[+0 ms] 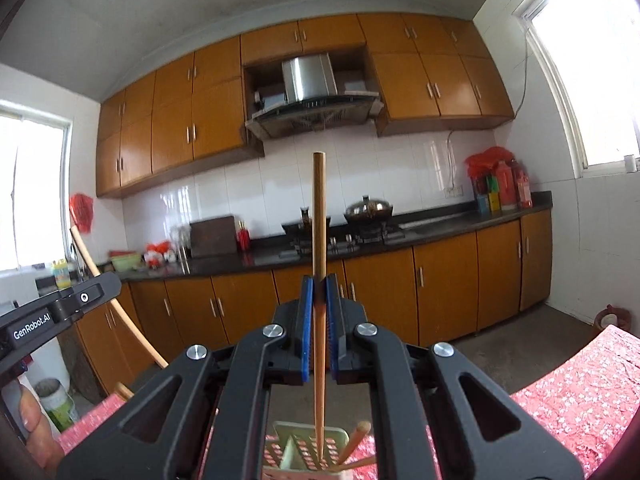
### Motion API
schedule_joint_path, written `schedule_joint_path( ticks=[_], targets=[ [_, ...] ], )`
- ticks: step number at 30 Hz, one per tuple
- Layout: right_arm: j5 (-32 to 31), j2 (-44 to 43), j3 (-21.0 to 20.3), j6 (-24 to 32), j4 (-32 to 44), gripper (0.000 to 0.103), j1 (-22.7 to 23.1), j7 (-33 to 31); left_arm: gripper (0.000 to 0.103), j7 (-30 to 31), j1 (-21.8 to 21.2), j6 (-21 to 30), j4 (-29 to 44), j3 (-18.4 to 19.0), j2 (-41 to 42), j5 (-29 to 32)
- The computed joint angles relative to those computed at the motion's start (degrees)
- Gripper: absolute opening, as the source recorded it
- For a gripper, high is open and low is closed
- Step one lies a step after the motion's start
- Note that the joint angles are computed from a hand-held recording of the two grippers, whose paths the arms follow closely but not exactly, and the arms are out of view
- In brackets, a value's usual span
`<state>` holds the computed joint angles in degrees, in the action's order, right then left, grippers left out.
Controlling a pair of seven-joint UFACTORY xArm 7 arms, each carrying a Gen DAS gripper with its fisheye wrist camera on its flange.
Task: Organize utensils
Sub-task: 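Lift both held chopsticks and carry them over the metal holder, then lower both chopsticks into the holder and open both tools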
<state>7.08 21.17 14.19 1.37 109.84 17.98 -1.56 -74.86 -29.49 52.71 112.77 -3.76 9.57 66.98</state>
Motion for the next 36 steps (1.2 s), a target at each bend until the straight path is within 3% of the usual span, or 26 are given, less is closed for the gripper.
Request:
schedule_joint_path(
  ticks=[8, 9, 10, 12, 17, 20, 25, 29, 33, 36],
  targets=[
    [2.12, -2.65, 1.69, 3.55, -3.58, 0.009, -1.57, -1.98, 0.008, 1.07, 1.71, -1.49, -3.31, -0.01, -0.09, -6.00],
    [2.57, -3.20, 1.84, 4.02, -4.01, 0.013, -1.79, -2.65, 0.009, 1.06, 1.66, -1.12, -3.41, -0.07, -0.21, -6.14],
    [3.04, -3.43, 1.93, 4.37, -4.14, 0.028, -1.86, -3.22, 0.010, 0.82, 1.71, -1.17, -4.23, -0.10, -0.85, -6.12],
    [4.70, -5.11, 2.23, 4.11, -5.92, 0.047, -2.41, -4.25, 0.018, 0.44, 1.78, -0.41, -5.42, -0.58, -1.97, -5.87],
    [9.54, -9.06, 2.76, 5.69, -9.29, 0.050, -3.89, -7.17, 0.024, -0.05, 1.89, 3.36, -7.97, -2.74, -5.43, -4.69],
    [15.53, -14.07, 2.88, 6.02, -14.78, 0.054, -5.30, -11.08, 0.029, -0.26, 2.34, 6.39, -11.15, -4.89, -8.54, -4.19],
    [22.07, -22.31, -0.85, 8.04, -25.06, 0.056, -4.14, -15.31, 0.035, -1.42, 4.42, 10.07, -21.11, -9.03, -16.67, -7.01],
    [15.02, -26.86, -3.63, 11.65, -33.19, 0.056, -3.70, -9.61, 0.038, -4.93, 6.24, 7.34, -34.00, -10.27, -25.98, -12.15],
    [9.57, -27.39, -5.68, 18.82, -37.54, 0.056, -2.73, -5.48, 0.039, -5.97, 7.91, 8.77, -43.43, -11.77, -31.78, -16.91],
    [10.14, -25.51, -6.55, 26.23, -37.79, 0.051, -1.51, -5.95, 0.039, -5.87, 9.06, 8.26, -48.06, -12.08, -34.06, -21.07]
  ],
)
